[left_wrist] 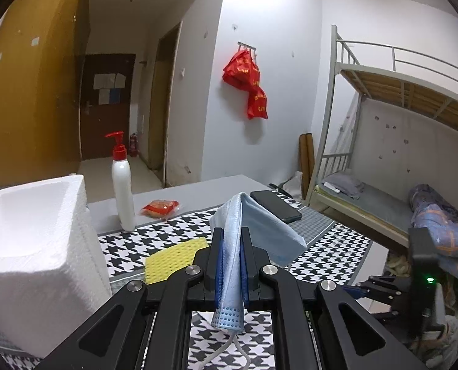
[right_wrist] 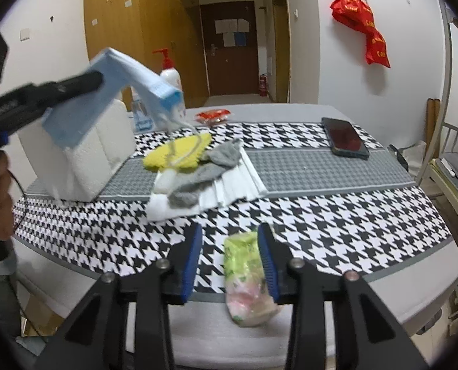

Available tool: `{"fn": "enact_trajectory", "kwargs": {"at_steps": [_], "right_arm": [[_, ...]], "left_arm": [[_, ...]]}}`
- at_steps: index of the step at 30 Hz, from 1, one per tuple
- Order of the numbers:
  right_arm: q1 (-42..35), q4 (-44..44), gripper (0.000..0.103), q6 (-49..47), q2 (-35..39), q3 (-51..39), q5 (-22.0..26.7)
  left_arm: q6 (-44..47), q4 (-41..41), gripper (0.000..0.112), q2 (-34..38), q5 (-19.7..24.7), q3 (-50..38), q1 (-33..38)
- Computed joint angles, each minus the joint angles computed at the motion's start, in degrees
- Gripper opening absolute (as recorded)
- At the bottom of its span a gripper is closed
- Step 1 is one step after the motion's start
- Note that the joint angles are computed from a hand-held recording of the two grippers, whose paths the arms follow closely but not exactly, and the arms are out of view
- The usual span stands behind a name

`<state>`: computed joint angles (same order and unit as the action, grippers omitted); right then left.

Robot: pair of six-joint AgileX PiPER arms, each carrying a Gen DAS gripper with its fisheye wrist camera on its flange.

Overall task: Organize soft objects
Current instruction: 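Lift the blue mask with the left gripper while the right gripper grasps the green snack bag, then carry the green snack bag with the right gripper over the white foam box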

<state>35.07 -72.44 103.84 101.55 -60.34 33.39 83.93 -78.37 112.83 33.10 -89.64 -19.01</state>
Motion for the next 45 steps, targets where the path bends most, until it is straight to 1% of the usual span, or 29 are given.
{"fn": "enact_trajectory", "kwargs": {"at_steps": [3,4,6,13,17,18,19,21,22,27,34,42,45], "right_arm": [[-1.07,0.76,0.043,-0.28,0.81,0.36,-0.87],[-1.58,1.76,0.049,-1.31,1.41,0.12,-0.99],[-1.82,1.97,0.058,-1.28,1.82,0.14,-0.5],[-3.2,2.24,0.058,-1.82,2.99,0.95,-2.81],[-3.34,1.67,0.058,-0.92,2.94,1.93,-4.09],[-3.36,1.41,0.056,-0.61,2.84,2.23,-4.44],[-3.19,0.83,0.048,-0.1,2.72,2.51,-4.28],[-3.18,0.84,0.043,0.06,2.44,2.79,-4.48],[-3.2,0.43,0.038,0.69,2.31,2.99,-4.5],[-2.39,-1.74,0.035,2.7,0.94,3.72,-4.22],[-0.87,-2.15,0.035,1.65,-0.04,1.98,-2.56],[0.5,-3.32,0.035,1.11,-1.15,0.65,-2.65],[0.84,-3.83,0.035,1.02,-1.6,-0.12,-2.98]], "left_arm": [[2.97,-2.83,0.01,-1.56,-0.01,2.42,0.46],[3.67,-3.53,0.01,-2.22,0.07,3.37,0.6],[5.31,-4.69,0.01,-3.0,-0.32,4.71,0.56],[8.99,-7.84,0.01,-5.22,-0.65,8.13,1.41],[10.96,-10.37,0.01,-6.69,0.01,10.15,2.81],[11.35,-10.9,0.01,-7.07,0.08,10.69,3.08],[11.85,-11.44,0.01,-7.49,-0.15,11.31,3.1],[13.14,-12.58,0.01,-8.17,-0.66,12.49,3.35],[13.58,-13.15,0.01,-8.44,-0.7,13.01,3.61],[14.03,-14.1,0.01,-9.71,-0.51,14.62,4.9],[15.69,-16.13,0.01,-12.12,-1.27,17.09,6.06],[16.91,-17.42,0.01,-14.37,-1.13,19.87,7.92],[16.75,-17.57,0.01,-15.3,-1.87,20.66,8.27]]}}
